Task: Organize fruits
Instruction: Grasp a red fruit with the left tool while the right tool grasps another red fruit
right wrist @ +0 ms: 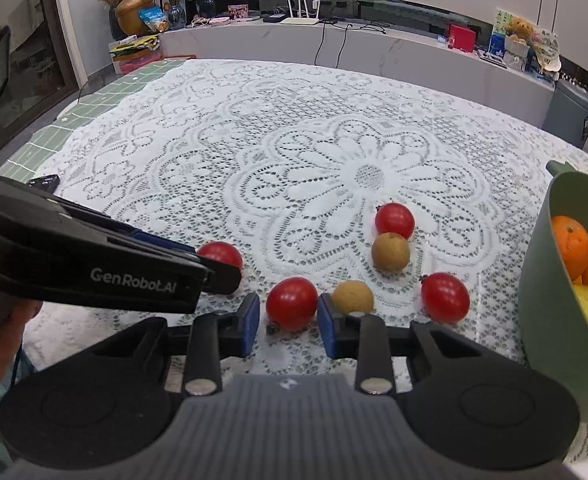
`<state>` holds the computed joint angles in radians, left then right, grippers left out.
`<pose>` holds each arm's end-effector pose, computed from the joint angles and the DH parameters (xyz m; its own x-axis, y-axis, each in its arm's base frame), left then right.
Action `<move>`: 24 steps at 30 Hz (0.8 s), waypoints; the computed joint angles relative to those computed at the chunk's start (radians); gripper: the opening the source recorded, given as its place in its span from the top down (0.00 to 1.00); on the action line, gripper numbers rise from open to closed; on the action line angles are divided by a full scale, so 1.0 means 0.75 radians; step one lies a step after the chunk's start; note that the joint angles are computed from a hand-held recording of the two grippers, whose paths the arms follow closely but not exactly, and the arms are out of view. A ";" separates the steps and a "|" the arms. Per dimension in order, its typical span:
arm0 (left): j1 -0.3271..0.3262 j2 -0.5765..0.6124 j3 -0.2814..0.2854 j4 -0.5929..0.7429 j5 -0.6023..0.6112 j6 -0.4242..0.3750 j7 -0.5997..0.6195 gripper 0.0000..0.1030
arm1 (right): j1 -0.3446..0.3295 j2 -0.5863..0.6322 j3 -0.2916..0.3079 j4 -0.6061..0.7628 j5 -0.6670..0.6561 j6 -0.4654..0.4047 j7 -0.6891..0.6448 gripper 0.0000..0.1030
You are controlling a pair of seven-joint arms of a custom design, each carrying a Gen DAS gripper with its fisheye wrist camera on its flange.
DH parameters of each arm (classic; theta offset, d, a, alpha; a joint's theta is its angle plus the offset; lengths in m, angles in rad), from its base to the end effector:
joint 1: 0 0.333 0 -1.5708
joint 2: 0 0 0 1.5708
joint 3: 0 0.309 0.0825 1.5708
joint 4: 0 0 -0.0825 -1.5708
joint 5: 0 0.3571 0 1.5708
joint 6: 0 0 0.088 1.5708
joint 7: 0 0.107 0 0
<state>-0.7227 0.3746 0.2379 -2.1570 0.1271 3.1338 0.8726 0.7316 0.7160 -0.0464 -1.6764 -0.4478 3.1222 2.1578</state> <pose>0.5174 -0.2936 0.3111 -0.0266 -0.9714 0.2361 -0.8424 -0.1054 -0.5285 0.5137 0.4760 0.2791 0.5533 -0.8311 -0.0564 -0.6404 -0.3811 -0.6669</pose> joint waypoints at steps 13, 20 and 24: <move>0.023 0.024 -0.032 0.040 -0.034 -0.012 0.046 0.67 | 0.013 0.028 -0.019 0.040 -0.012 -0.009 -0.007 0.76; -0.089 -0.010 0.085 0.014 0.014 -0.002 -0.021 0.67 | 0.082 -0.031 -0.108 -0.040 -0.042 0.072 0.032 0.76; -0.152 -0.048 0.149 -0.002 0.088 -0.018 -0.097 0.67 | 0.101 -0.092 -0.137 -0.127 -0.040 0.131 0.040 0.76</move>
<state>-0.8366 0.3389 0.3494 -2.1584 0.1930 3.1203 0.7996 0.8071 0.6474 -0.1492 -1.7718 -0.4778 3.2203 2.1875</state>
